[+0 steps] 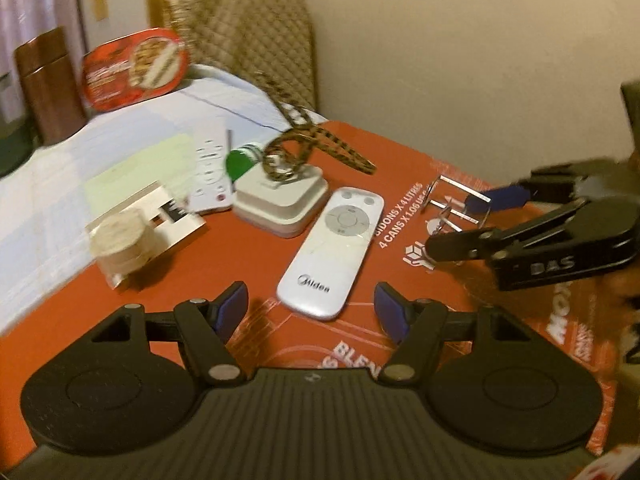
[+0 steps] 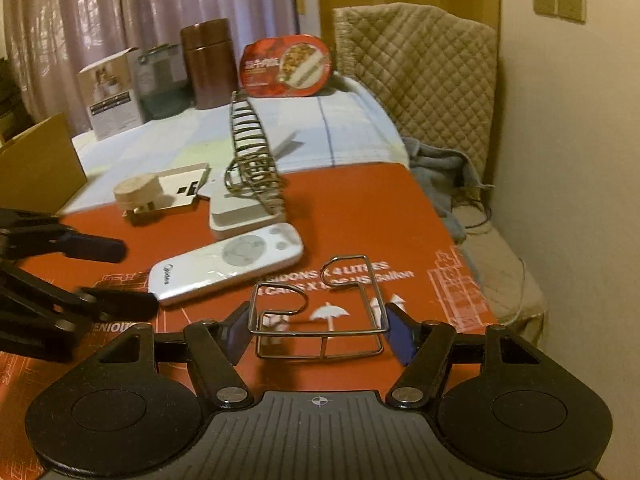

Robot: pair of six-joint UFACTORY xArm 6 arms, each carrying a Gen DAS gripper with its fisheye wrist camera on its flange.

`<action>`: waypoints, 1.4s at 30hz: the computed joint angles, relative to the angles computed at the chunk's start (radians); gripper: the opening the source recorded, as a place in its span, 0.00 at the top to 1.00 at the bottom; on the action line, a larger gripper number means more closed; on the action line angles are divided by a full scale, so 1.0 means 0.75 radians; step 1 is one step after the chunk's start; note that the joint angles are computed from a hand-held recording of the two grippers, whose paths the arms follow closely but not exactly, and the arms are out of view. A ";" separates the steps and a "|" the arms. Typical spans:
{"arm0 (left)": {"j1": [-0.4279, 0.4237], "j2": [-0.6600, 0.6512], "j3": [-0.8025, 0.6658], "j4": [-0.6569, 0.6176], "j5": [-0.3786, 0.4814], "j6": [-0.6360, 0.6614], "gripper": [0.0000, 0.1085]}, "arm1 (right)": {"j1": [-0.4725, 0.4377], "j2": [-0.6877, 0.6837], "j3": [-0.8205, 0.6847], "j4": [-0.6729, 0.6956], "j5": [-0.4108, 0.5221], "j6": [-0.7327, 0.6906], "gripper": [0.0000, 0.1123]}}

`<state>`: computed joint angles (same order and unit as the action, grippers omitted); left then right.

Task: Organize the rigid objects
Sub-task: 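Grasp the wire soap rack with the right tool while the left tool grasps the white remote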

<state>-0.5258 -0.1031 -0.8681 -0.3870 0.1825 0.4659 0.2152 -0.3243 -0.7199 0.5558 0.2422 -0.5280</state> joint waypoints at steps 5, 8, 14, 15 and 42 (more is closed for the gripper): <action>-0.013 0.097 -0.082 -0.060 0.012 0.087 0.61 | 0.006 -0.026 0.025 0.003 -0.009 0.014 0.42; 0.000 0.080 -0.087 0.037 0.068 -0.025 0.64 | 0.010 -0.031 0.033 -0.017 -0.016 0.036 0.42; 0.065 -0.132 0.061 0.594 0.210 -0.596 0.66 | 0.040 -0.064 0.057 -0.076 -0.003 0.118 0.42; 0.080 -0.180 0.093 0.651 0.248 -0.683 0.67 | 0.050 -0.068 0.060 -0.073 0.000 0.120 0.42; 0.158 -0.168 0.155 0.729 0.090 -0.901 0.67 | 0.161 -0.021 0.044 -0.213 -0.050 0.286 0.42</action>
<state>-0.4071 -0.2290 -0.7519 0.1601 0.2499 -0.2098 0.3359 -0.3399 -0.6869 0.3962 0.2049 -0.3138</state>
